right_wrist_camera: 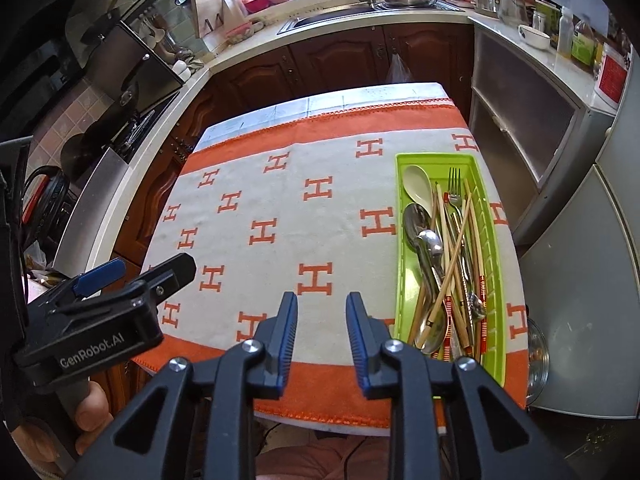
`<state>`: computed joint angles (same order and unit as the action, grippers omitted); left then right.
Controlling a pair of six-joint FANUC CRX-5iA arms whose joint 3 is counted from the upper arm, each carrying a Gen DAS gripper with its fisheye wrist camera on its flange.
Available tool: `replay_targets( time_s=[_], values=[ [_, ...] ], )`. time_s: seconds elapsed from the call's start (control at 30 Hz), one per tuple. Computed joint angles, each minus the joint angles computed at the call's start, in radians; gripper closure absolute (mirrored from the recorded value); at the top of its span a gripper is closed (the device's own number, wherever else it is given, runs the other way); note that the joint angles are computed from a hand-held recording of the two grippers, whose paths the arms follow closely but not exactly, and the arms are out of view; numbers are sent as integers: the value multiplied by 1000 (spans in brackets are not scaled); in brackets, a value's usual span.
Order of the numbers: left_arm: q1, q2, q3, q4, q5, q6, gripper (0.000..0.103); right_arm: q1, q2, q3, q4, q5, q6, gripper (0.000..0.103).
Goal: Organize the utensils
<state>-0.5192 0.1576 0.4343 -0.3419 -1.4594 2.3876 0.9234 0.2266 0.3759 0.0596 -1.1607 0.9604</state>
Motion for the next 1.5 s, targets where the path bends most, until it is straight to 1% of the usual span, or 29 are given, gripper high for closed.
replay_targets(
  time_s=[0.43, 0.73, 1.5],
  values=[
    [-20, 9, 33, -4, -21, -16, 4, 27, -18, 0, 43, -5, -24, 77],
    [-14, 9, 33, 8, -22, -24, 4, 38, -22, 0, 63, -4, -34, 77],
    [-6, 8, 27, 20, -18, -31, 4, 42, -18, 6, 71, -6, -38, 77]
  ],
)
